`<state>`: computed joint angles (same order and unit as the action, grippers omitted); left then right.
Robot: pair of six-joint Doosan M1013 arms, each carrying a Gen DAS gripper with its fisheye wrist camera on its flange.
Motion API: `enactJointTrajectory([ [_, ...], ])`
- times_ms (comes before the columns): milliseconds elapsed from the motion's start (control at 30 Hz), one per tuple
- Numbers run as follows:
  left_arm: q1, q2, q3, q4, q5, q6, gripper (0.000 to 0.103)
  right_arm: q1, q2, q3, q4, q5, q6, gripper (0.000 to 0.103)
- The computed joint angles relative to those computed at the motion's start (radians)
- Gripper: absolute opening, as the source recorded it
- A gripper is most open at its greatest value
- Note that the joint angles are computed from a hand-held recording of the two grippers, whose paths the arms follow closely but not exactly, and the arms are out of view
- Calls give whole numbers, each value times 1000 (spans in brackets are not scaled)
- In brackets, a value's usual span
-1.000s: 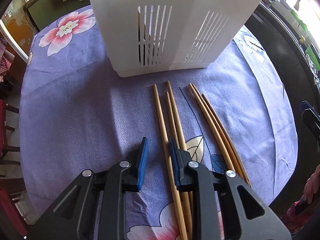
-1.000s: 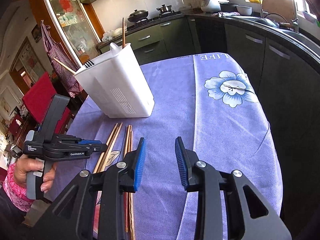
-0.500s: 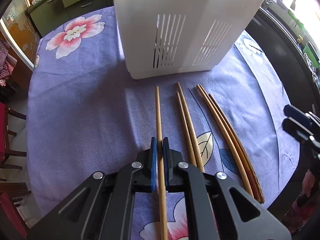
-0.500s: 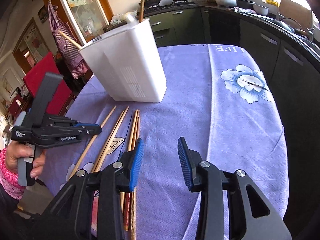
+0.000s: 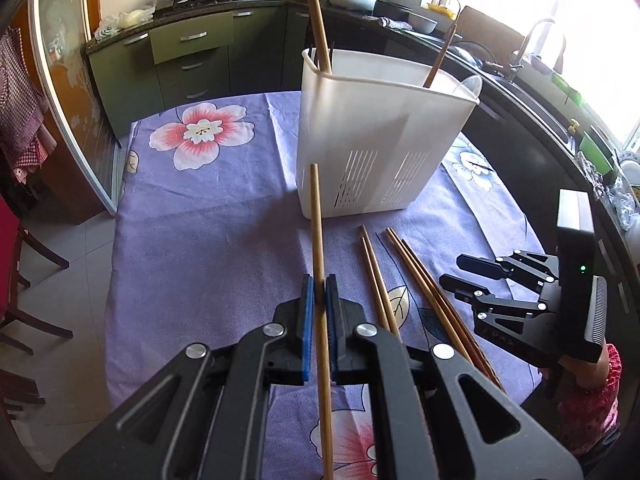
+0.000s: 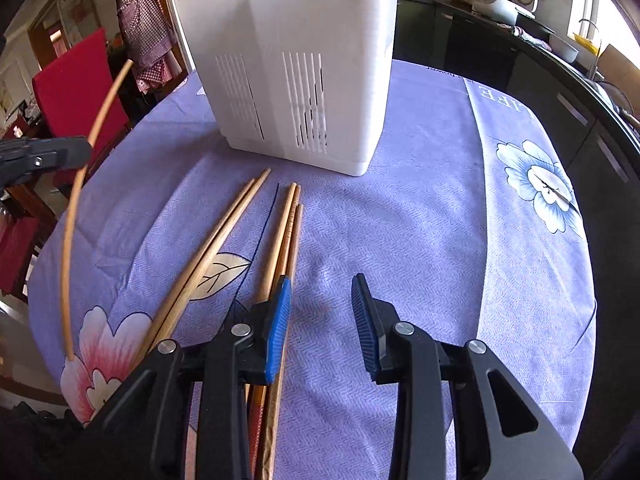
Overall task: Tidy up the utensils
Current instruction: 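Lift the chopstick upright with the left tool while the right tool grasps another chopstick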
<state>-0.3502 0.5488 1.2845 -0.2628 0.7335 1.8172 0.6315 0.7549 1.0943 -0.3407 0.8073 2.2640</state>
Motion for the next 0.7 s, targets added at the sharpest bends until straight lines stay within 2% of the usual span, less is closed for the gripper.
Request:
enactJointTrajectory([
  [400, 15, -2, 7, -34, 6, 26, 6, 10, 49, -83, -20, 102, -46, 32],
  [567, 18, -2, 8, -43, 6, 34, 6, 10, 63, -110, 5, 110, -78, 20],
  [700, 17, -8, 15, -55, 1, 49, 6, -5, 75, -139, 87, 115, -122, 19],
])
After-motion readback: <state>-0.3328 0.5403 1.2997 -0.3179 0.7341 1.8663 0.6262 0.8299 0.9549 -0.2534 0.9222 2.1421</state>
